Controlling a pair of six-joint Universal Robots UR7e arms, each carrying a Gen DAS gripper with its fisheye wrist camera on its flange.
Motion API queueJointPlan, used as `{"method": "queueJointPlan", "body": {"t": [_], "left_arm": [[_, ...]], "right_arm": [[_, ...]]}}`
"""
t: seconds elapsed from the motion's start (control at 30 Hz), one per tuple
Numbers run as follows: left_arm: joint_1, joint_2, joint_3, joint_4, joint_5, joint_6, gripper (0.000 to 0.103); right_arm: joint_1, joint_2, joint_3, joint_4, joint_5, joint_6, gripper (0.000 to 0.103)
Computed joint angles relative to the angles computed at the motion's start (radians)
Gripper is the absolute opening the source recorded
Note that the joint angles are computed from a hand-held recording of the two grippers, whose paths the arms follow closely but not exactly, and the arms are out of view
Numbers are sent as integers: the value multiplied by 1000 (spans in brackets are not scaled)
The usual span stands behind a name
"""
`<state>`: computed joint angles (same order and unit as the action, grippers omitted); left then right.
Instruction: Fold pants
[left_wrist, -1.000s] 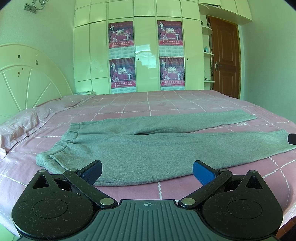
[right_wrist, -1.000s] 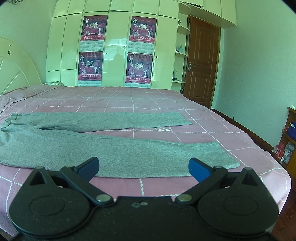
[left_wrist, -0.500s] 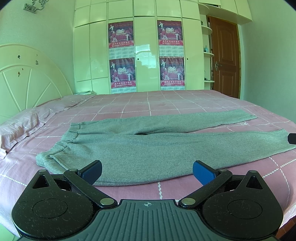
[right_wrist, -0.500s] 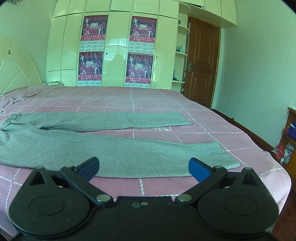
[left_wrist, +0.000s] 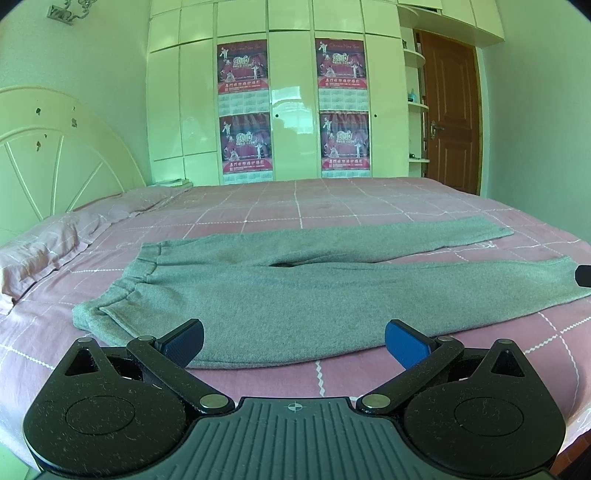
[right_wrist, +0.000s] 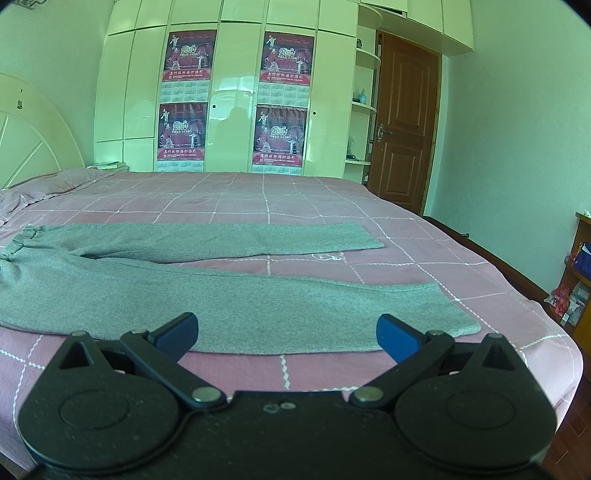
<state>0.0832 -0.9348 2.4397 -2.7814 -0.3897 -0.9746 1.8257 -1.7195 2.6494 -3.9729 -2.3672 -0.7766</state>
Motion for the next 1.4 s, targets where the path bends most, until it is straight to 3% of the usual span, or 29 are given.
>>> {"method": "queueJointPlan", "body": {"t": [0.13,0.23,0.4,0.5,0.7,0.77,0.93,1.1,1.17,1.23,1.33,1.4], "left_arm": [[19,-38,-15,85,-28,-60,103],[28,-64,-7,111,3,-107,103],[87,-89,-11,63,47,-57,103],[144,-82,-26,-51,68,73,103],[303,-22,-106,-449,82,549,103],[375,-9,-160,-582,54,736,103],[552,43,-351,-756,-9,1104,103],[709,103,-545,-703,-82,1235,102],[757,126,-612,-652,-105,1248,89],[804,142,-676,-585,-140,1212,88],[863,187,-780,-537,-167,1246,86],[898,198,-837,-453,-213,1227,76]], "right_arm": [[2,0,-6,5,2,1,97],[-4,-35,-4,58,51,5,97],[-9,-29,-54,145,105,19,97],[-12,20,-102,154,126,4,97],[-36,142,-213,202,180,1,95],[-49,188,-262,224,203,-9,92],[-72,331,-416,257,256,-53,89],[-88,482,-586,298,297,-84,87],[-94,536,-651,324,308,-88,84],[-104,577,-709,358,323,-81,83],[-119,634,-793,419,338,-91,79],[-126,669,-841,449,338,-106,77]]}}
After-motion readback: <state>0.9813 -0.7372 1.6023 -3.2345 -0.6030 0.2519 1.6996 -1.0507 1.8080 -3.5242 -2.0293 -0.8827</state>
